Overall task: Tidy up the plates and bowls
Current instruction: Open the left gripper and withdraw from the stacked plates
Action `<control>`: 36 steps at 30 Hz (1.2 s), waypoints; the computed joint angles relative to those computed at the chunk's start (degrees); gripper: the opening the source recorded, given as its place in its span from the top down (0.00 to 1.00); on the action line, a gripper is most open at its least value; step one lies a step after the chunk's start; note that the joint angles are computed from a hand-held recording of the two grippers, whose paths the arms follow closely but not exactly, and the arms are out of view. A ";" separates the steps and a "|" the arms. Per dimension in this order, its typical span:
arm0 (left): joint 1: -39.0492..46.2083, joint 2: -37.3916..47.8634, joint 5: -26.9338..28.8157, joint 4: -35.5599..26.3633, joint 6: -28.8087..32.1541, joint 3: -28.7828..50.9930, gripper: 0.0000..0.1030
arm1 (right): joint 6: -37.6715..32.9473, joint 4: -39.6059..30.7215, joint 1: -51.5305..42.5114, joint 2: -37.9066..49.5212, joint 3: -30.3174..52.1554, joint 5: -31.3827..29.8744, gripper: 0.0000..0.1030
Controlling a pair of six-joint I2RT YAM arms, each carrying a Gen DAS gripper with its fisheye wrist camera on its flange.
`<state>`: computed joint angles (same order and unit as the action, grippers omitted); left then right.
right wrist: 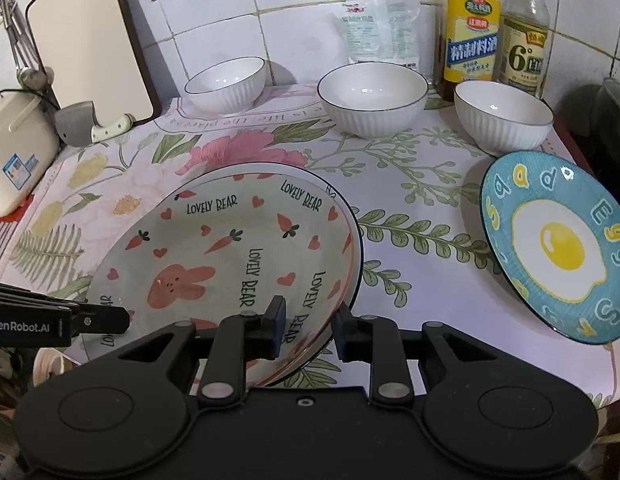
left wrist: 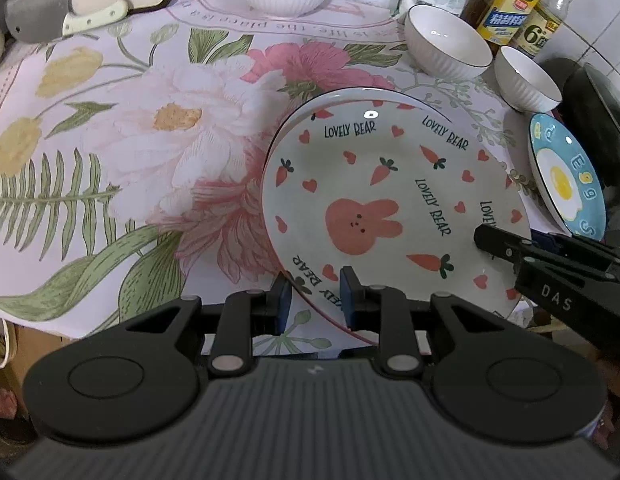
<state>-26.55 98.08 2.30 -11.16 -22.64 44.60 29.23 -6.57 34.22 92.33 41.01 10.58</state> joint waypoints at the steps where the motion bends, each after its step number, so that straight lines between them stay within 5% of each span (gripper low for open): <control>1: -0.05 0.23 -0.04 0.03 -0.34 0.06 0.76 | -0.47 -0.16 0.22 0.40 0.41 0.44 0.70; 13: -0.01 2.29 -0.13 -1.52 -1.74 2.28 0.75 | -3.46 -0.97 1.79 4.41 3.80 4.83 0.64; 20: -0.83 3.39 0.16 -0.93 -4.18 2.46 0.73 | -3.53 -9.96 3.68 7.67 9.89 8.84 0.54; 25: -1.76 2.91 -0.88 -1.62 -4.32 2.61 0.73 | -3.94 -9.19 4.27 7.52 9.40 9.23 0.53; 33: -3.33 -3.17 -2.00 -6.80 -2.62 2.20 0.68 | -0.26 -8.05 2.35 -1.93 3.83 4.67 0.52; 36: -4.17 -6.26 -1.94 -9.65 -1.73 2.23 0.61 | 0.65 -8.63 0.54 -8.38 0.85 1.27 0.45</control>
<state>-30.72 91.82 0.37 -20.81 -24.37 46.83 29.88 -15.21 34.76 83.95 41.86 11.85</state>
